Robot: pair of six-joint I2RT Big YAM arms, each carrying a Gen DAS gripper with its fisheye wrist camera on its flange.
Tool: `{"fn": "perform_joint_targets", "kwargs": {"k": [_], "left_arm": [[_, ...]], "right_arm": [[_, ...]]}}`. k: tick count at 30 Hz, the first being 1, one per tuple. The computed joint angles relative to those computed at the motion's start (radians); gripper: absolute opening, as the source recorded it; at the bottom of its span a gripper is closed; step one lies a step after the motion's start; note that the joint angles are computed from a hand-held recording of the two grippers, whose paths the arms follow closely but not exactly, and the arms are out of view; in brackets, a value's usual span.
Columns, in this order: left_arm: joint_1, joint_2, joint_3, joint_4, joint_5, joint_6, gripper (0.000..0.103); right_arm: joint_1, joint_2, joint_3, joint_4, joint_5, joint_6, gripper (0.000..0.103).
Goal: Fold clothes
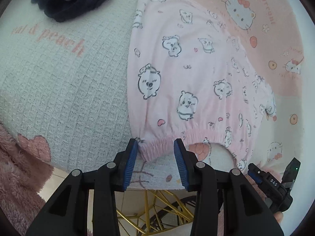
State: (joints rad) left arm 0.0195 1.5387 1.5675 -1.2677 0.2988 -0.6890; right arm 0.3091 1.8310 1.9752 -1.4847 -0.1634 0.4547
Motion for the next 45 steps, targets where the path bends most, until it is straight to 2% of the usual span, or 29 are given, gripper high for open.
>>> {"fn": "perform_joint_targets", "kwargs": {"k": [4,8,11,13,14,15,16,18,21,24,27,29,31,32,33,34,35,36,41,42,43,44,45], "left_arm": [[0.01,-0.018,-0.027,0.067,0.05,-0.023,0.04],[0.007,-0.013,-0.03,0.053,0.052,-0.018,0.04],[0.009,-0.028,-0.052,0.08,0.061,-0.048,0.04],[0.005,-0.018,-0.049,0.093,0.057,-0.057,0.04],[0.003,-0.015,-0.048,0.098,0.054,-0.061,0.039],[0.006,-0.023,-0.053,0.092,0.046,-0.061,0.027],[0.01,-0.033,-0.059,0.083,0.037,-0.058,0.013],[0.017,-0.044,-0.064,0.089,0.046,-0.066,0.012],[0.016,-0.064,-0.063,0.096,0.032,-0.067,0.011],[-0.019,-0.089,-0.06,0.08,-0.06,-0.067,0.01],[-0.046,-0.065,-0.035,0.047,-0.065,-0.033,0.01],[-0.04,-0.056,-0.03,0.023,-0.063,-0.005,0.01],[-0.036,-0.041,-0.025,0.01,-0.065,-0.007,0.01],[-0.029,-0.038,-0.028,0.016,-0.054,-0.02,0.01],[-0.021,-0.036,-0.034,0.025,-0.039,-0.036,0.01],[-0.01,-0.04,-0.042,0.033,-0.021,-0.04,0.011],[0.001,-0.047,-0.05,0.044,-0.007,-0.045,0.011],[0.012,-0.053,-0.059,0.055,0.005,-0.051,0.012],[0.059,-0.074,-0.13,0.151,0.116,-0.116,0.012],[0.065,-0.075,-0.143,0.161,0.134,-0.124,0.012],[0.068,-0.075,-0.152,0.167,0.147,-0.127,0.012],[0.065,-0.074,-0.152,0.168,0.143,-0.124,0.012],[0.059,-0.071,-0.143,0.16,0.127,-0.112,0.012]], "right_arm": [[-0.01,0.021,-0.016,0.003,-0.156,0.014,0.052],[-0.023,0.015,-0.027,0.056,-0.191,0.06,0.053],[-0.018,0.027,-0.009,0.046,-0.18,0.046,0.051],[-0.01,0.042,0.009,0.054,-0.167,0.049,0.056],[0.01,0.068,0.048,0.044,-0.155,0.051,0.062],[0.032,0.075,0.064,0.037,-0.114,0.028,0.063],[0.053,0.083,0.081,0.029,-0.073,0.005,0.059],[0.095,0.101,0.118,0.013,0.008,-0.041,0.012],[0.102,0.085,0.123,0.036,-0.006,-0.06,0.007],[0.093,0.04,0.099,0.105,-0.004,-0.039,0.006],[0.04,0.067,0.16,0.059,0.012,-0.068,0.004],[0.016,0.093,0.188,0.03,-0.002,-0.067,0.004],[0.0,0.124,0.198,0.001,-0.04,-0.046,0.006],[0.002,0.133,0.185,0.014,-0.06,-0.033,0.007],[-0.001,0.135,0.177,0.032,-0.087,-0.025,0.012],[-0.006,0.091,0.118,0.041,-0.116,-0.023,0.019],[-0.011,0.043,0.053,0.059,-0.146,-0.02,0.03],[-0.013,0.035,0.038,0.069,-0.164,-0.014,0.036],[-0.005,0.084,0.055,0.057,-0.203,0.02,0.039],[-0.003,0.093,0.071,0.048,-0.197,0.015,0.034],[0.002,0.098,0.085,0.035,-0.169,-0.011,0.023],[0.008,0.104,0.099,0.022,-0.141,-0.037,0.004],[0.009,0.101,0.099,0.019,-0.139,-0.038,0.004]]}}
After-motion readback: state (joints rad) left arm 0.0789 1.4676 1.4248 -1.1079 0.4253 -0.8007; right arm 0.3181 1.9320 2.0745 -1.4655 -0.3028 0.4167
